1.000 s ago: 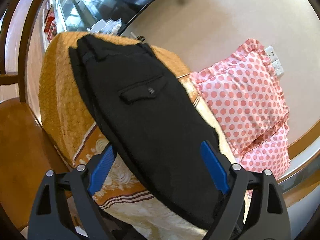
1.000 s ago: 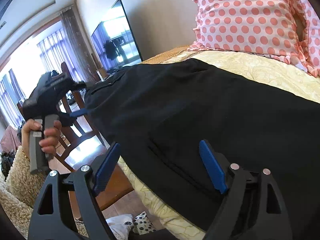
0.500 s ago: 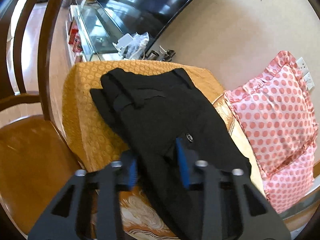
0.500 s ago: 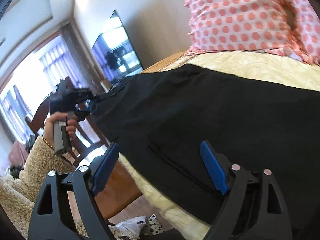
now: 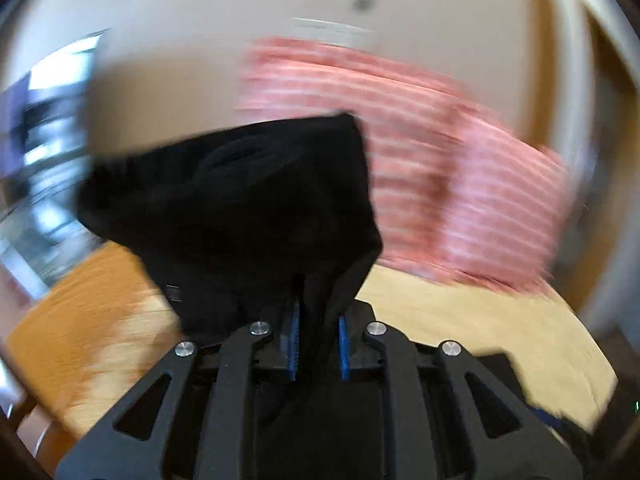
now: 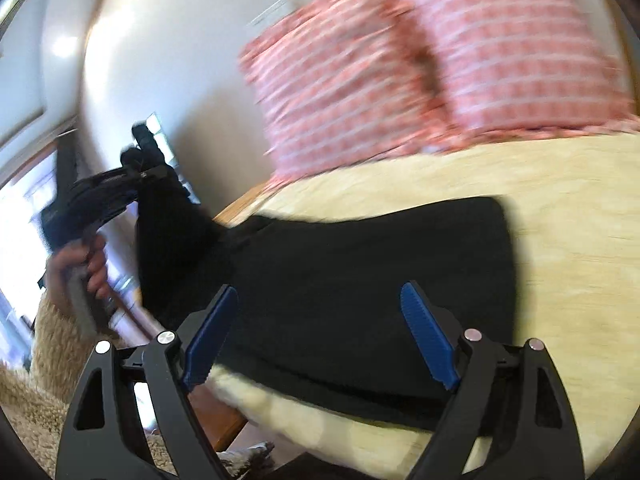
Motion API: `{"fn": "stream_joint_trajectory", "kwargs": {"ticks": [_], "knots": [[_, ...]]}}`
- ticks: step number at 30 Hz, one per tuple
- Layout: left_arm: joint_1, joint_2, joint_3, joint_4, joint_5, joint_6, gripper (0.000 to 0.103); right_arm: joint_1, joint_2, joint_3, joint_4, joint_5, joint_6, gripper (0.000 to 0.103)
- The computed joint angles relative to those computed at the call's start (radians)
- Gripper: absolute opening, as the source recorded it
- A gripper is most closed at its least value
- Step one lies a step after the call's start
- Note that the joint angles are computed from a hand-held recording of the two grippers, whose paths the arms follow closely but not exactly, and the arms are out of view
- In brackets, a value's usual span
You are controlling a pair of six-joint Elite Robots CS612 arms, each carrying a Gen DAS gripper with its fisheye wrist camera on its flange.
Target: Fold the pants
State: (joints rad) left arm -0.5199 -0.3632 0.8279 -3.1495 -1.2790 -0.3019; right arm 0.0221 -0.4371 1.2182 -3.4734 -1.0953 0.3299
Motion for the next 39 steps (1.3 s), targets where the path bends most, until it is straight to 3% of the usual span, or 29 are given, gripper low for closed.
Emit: {"fn": "stream_joint_trajectory", "kwargs": {"ticks": [2,3,5,8,11,14,17,20,22,23,26,29,33,37,38,39], "knots": [[-0.015,0.027,-0.044,0.038,-0.131,0.073,0.014,-0.011,-0.013,0.038,-0.043,-0.061,0.051,0.086],[-0.022,0.044,-0.070,0.090,-0.219,0.114,0.014,-0.017,-0.021,0.061,-0.057,-0.100,0.080,0.086],[-0.035,0.070,-0.102,0.199,-0.327,0.173,0.013,-0.027,-0.027,0.083,-0.062,-0.142,0.127,0.086],[-0.038,0.101,-0.146,0.350,-0.413,0.194,0.012,-0.035,-0.031,0.099,-0.053,-0.168,0.160,0.086],[-0.040,0.104,-0.135,0.339,-0.400,0.191,0.012,-0.036,-0.025,0.086,-0.026,-0.180,0.171,0.086],[-0.028,0.107,-0.160,0.326,-0.431,0.145,0.011,-0.037,-0.020,0.078,-0.014,-0.169,0.188,0.086],[-0.027,0.100,-0.171,0.216,-0.418,0.118,0.011,-0.039,-0.016,0.074,-0.022,-0.182,0.203,0.086],[-0.045,0.072,-0.105,0.092,-0.429,0.171,0.011,-0.039,-0.020,0.084,-0.032,-0.211,0.210,0.087],[-0.059,0.066,-0.080,0.121,-0.430,0.245,0.011,-0.040,-0.021,0.089,-0.032,-0.228,0.217,0.087],[-0.069,0.068,-0.071,0.178,-0.416,0.302,0.011,-0.041,-0.021,0.090,-0.031,-0.234,0.224,0.087],[-0.067,0.086,-0.083,0.330,-0.474,0.293,0.012,-0.046,-0.021,0.086,-0.024,-0.239,0.248,0.087],[-0.071,0.065,-0.034,0.246,-0.445,0.300,0.012,-0.045,-0.021,0.082,-0.033,-0.247,0.236,0.088],[-0.067,0.073,-0.045,0.270,-0.471,0.301,0.012,-0.041,-0.016,0.062,-0.047,-0.233,0.222,0.088],[-0.084,0.050,0.028,0.178,-0.408,0.367,0.013,-0.036,-0.007,0.025,-0.059,-0.154,0.200,0.088],[-0.082,0.051,0.027,0.180,-0.422,0.369,0.016,-0.034,-0.004,0.015,-0.058,-0.124,0.185,0.088],[-0.074,0.045,0.036,0.181,-0.466,0.365,0.026,-0.032,-0.002,-0.001,-0.051,-0.083,0.159,0.088]]}}
